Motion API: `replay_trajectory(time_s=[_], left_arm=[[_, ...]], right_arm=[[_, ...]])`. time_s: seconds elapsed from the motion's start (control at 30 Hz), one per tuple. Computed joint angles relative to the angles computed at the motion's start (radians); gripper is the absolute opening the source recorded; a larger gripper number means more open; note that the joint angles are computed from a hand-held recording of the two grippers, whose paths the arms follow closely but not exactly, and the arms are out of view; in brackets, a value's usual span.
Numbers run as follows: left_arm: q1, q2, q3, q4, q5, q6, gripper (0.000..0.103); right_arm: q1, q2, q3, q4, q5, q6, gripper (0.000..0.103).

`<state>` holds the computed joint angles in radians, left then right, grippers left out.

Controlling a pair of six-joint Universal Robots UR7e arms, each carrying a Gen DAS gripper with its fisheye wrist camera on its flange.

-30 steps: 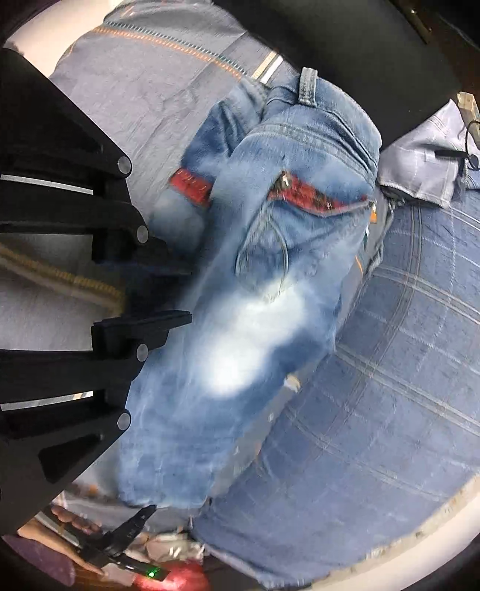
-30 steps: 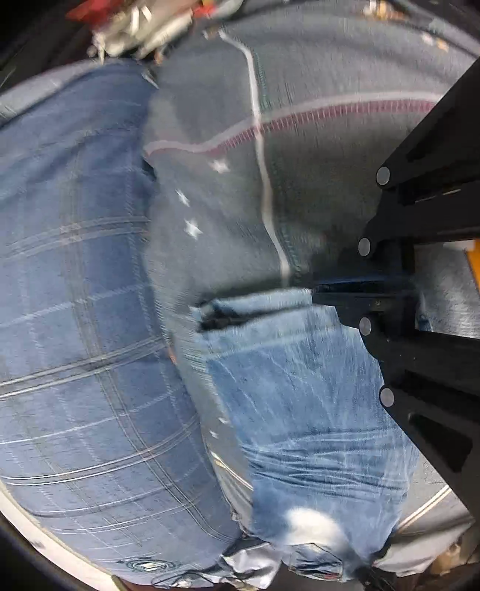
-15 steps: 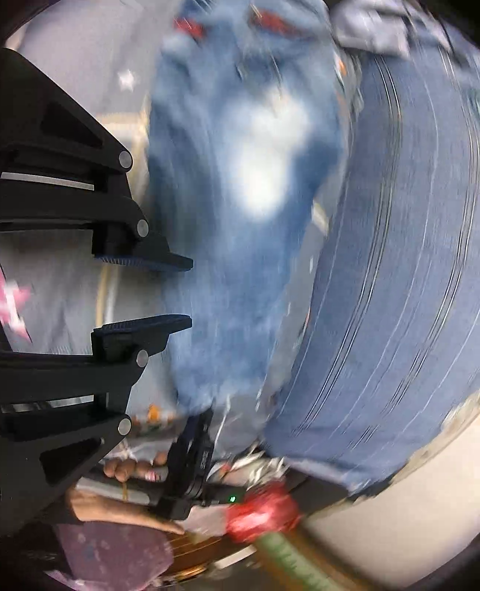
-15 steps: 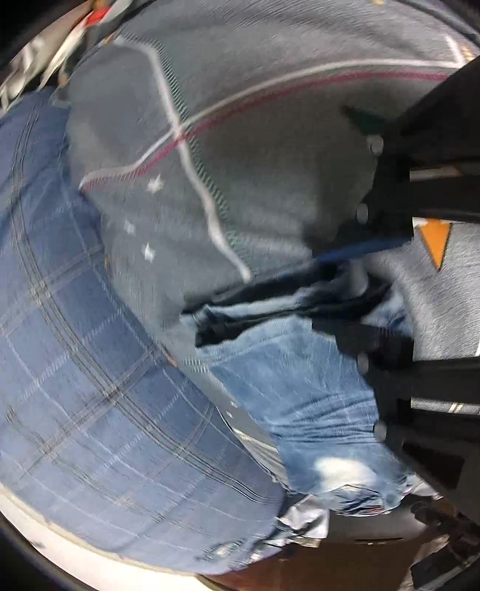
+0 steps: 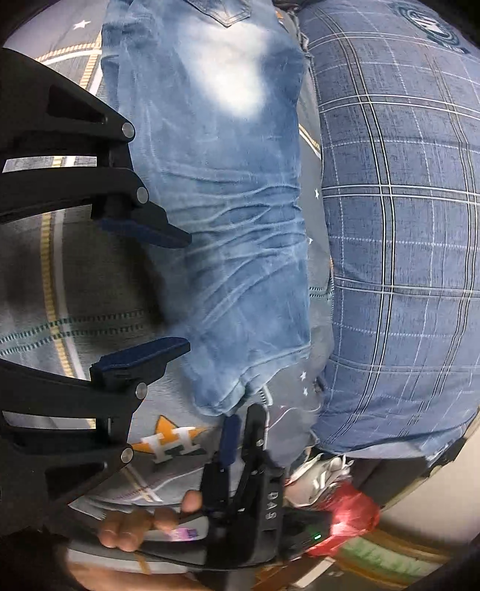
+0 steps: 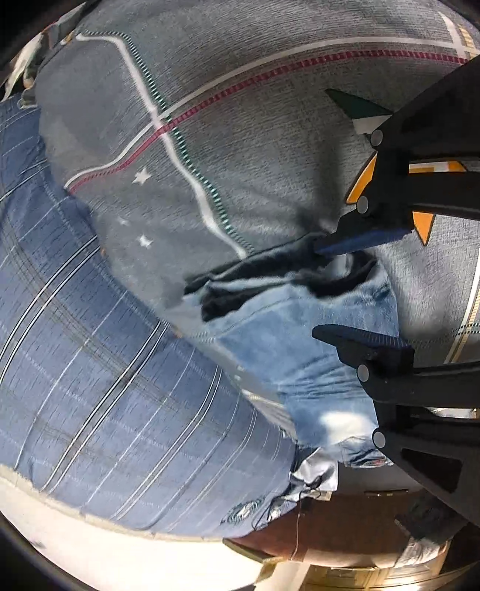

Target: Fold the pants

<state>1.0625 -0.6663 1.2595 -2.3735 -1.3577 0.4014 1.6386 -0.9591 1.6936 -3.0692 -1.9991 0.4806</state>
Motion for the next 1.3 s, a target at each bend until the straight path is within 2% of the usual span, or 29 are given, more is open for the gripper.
replay_trajectory(time_s=[0.1,0.2,0.27,0.3,0.37,0.4,0.43,0.47,0.5,0.57,0.6,0.73,0.83,0.9,0.97,1.07,1.2,1.27,1.3], left_arm=[[0.003,-0.006,0.009,-0.009,-0.007,-0.010,0.049],[0.002,-0.011,0.015,-0.018,-0.012,-0.010,0.049],[-0.002,-0.019,0.032,-0.038,-0.003,0.007,0.049],[-0.003,-0.024,0.041,-0.047,-0.003,0.016,0.049],[-0.006,-0.034,0.062,-0.076,0.002,0.031,0.049],[-0.008,-0.039,0.074,-0.097,0.007,0.041,0.049],[-0.011,-0.043,0.086,-0.118,0.013,0.053,0.049],[-0.013,-0.046,0.094,-0.133,0.018,0.063,0.049],[-0.015,-0.049,0.101,-0.145,0.021,0.070,0.049],[-0.019,-0.055,0.118,-0.174,0.026,0.088,0.049],[-0.021,-0.057,0.126,-0.191,0.030,0.099,0.049],[-0.027,-0.065,0.161,-0.266,0.049,0.151,0.049],[-0.029,-0.068,0.174,-0.300,0.063,0.173,0.049],[-0.024,-0.069,0.153,-0.260,0.049,0.167,0.049],[-0.011,-0.062,0.092,-0.163,0.015,0.115,0.049],[0.032,-0.027,-0.081,0.057,-0.113,-0.033,0.049],[0.096,0.055,-0.350,0.288,-0.290,-0.185,0.049],[0.120,0.091,-0.454,0.349,-0.334,-0.238,0.058],[0.134,0.115,-0.515,0.390,-0.363,-0.261,0.067]], right_arm=[[0.007,0.010,-0.019,0.038,-0.016,-0.011,0.042],[0.017,0.024,-0.051,0.124,-0.089,-0.006,0.048],[0.016,0.037,-0.077,0.214,-0.132,0.003,0.049],[0.020,0.039,-0.081,0.210,-0.139,-0.007,0.053],[0.018,0.040,-0.075,0.180,-0.111,-0.019,0.064],[0.014,0.042,-0.074,0.165,-0.079,-0.034,0.064],[0.016,0.047,-0.081,0.164,-0.081,-0.036,0.064],[0.019,0.052,-0.087,0.167,-0.093,-0.036,0.058],[0.026,0.061,-0.098,0.178,-0.125,-0.038,0.046],[0.035,0.066,-0.105,0.201,-0.179,-0.019,0.031],[0.032,0.063,-0.099,0.189,-0.172,-0.008,0.026],[0.029,0.043,-0.056,0.094,-0.137,-0.026,0.019],[0.062,0.061,-0.067,0.019,-0.187,-0.101,0.018],[0.079,0.076,-0.072,-0.057,-0.195,-0.176,0.018],[0.091,0.093,-0.081,-0.124,-0.178,-0.251,0.017],[0.108,0.121,-0.098,-0.198,-0.145,-0.319,0.016],[0.147,0.187,-0.176,-0.229,-0.124,-0.416,0.014],[0.168,0.238,-0.235,-0.216,-0.110,-0.462,0.014],[0.176,0.262,-0.263,-0.194,-0.102,-0.471,0.014]])
